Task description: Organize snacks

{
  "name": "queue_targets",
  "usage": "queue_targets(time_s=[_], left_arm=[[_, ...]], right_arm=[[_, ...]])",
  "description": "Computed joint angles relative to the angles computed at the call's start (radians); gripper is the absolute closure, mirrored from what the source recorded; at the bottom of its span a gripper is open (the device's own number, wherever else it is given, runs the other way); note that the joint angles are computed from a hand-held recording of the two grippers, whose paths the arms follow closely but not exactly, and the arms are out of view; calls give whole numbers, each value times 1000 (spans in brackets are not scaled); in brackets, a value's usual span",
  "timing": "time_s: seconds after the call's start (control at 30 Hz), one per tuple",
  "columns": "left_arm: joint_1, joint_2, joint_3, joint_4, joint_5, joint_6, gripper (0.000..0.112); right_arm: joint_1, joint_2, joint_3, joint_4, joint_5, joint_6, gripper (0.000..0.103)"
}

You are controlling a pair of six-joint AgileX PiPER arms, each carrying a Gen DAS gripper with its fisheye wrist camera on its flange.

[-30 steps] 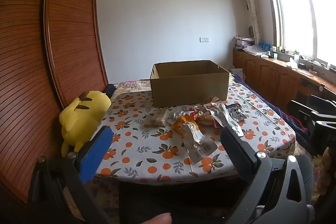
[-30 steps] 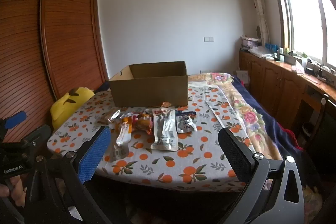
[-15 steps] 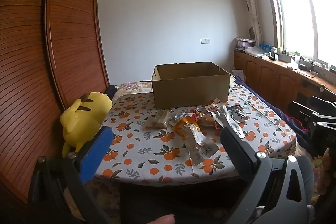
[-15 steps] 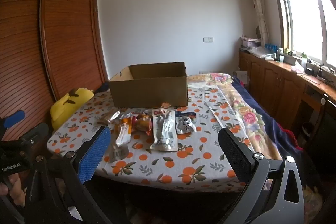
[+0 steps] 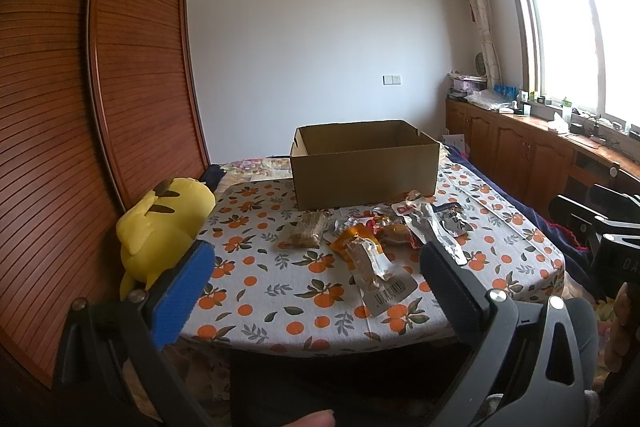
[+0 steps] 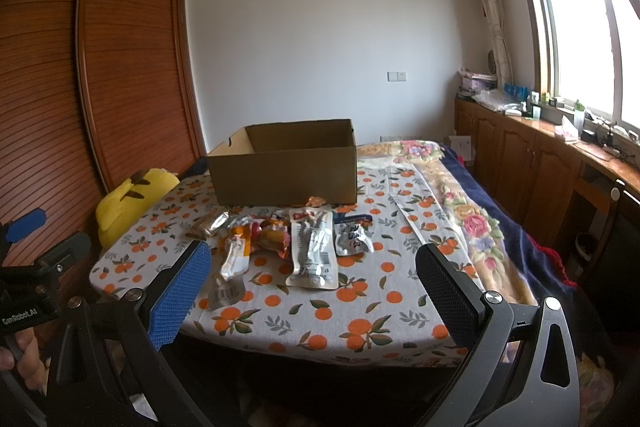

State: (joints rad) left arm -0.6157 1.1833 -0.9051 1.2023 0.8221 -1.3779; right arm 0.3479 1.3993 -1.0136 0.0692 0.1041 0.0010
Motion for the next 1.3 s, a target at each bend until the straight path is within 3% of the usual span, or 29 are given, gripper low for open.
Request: queue_targets(time_s=[1.3], left_arm=[[-8, 5, 3, 18, 5, -17, 9]], right_arm=[[1, -3, 7, -12, -7, 13, 0]])
